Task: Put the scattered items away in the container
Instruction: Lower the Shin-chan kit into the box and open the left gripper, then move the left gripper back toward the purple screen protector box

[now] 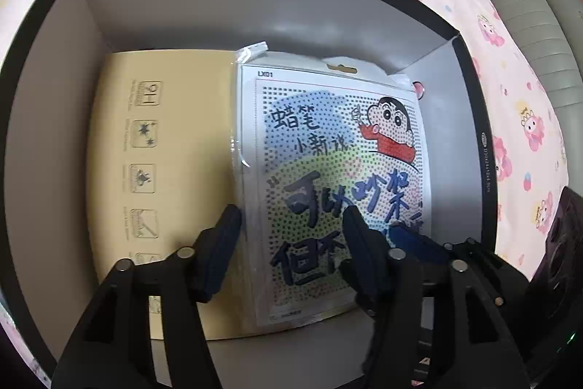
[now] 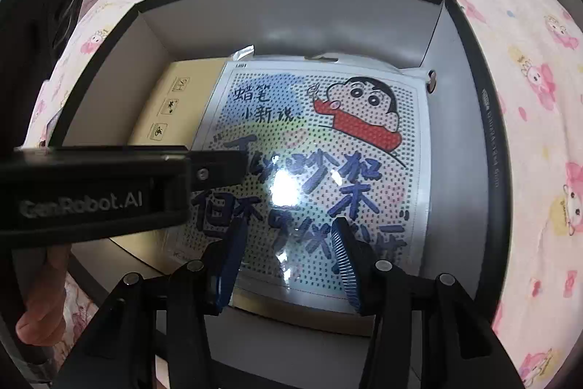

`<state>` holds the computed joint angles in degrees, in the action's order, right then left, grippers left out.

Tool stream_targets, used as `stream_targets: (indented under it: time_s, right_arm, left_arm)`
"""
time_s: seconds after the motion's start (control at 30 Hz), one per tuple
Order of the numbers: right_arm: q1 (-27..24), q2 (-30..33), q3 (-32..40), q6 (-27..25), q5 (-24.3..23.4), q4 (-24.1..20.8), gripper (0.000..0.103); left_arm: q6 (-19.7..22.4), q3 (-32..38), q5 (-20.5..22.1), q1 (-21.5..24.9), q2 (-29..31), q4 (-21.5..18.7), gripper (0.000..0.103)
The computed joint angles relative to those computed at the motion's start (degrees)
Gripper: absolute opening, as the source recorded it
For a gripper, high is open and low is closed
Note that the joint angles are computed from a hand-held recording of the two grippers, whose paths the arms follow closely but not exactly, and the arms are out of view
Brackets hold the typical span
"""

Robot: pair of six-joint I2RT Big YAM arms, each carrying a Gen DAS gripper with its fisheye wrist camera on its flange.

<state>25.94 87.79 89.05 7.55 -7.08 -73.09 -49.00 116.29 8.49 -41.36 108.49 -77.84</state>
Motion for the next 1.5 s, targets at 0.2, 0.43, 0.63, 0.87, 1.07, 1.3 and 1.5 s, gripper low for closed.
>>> stream_targets:
  time_s: [0.2, 0.43, 0.63, 0.87, 1.07, 1.3, 1.5]
  right_arm:
    - [-2.6, -0.4, -0.1, 5.8, -6.6, 2.1, 0.045]
    - [-1.7, -10.0, -6.0, 13.1, -0.3, 8.5, 0.048]
    - [1.1, -18.2, -8.2, 20.7, 10.1, 9.5, 0.061]
    - [5.1, -23.0, -6.3, 19.4, 17.8, 5.9, 0.067]
    - [8.9, -22.8, -5.2, 20.6, 18.9, 4.4, 0.067]
    - [16.0, -20.2, -2.2, 20.7, 21.3, 2.9, 0.067]
    - [20.9, -16.4, 1.1, 19.3, 21.7, 2.8, 0.067]
  left_arm:
    - [-1.8, -7.0, -5.4, -1.3, -6.1, 7.1, 0.059]
    - [0.9, -12.0, -23.4, -7.0, -14.5, 13.3, 0.066]
    - [1.7, -9.2, -29.8, -10.1, -14.6, 12.6, 0.074]
    - [1.9, -13.0, -32.1, -13.3, -18.3, 12.9, 0.073]
    - [-0.4, -17.0, -31.3, -13.8, -22.4, 12.4, 0.073]
    - [-3.4, -24.5, -32.1, -13.2, -29.5, 11.9, 0.073]
    - [-6.2, -29.7, -33.9, -12.8, -35.1, 9.7, 0.073]
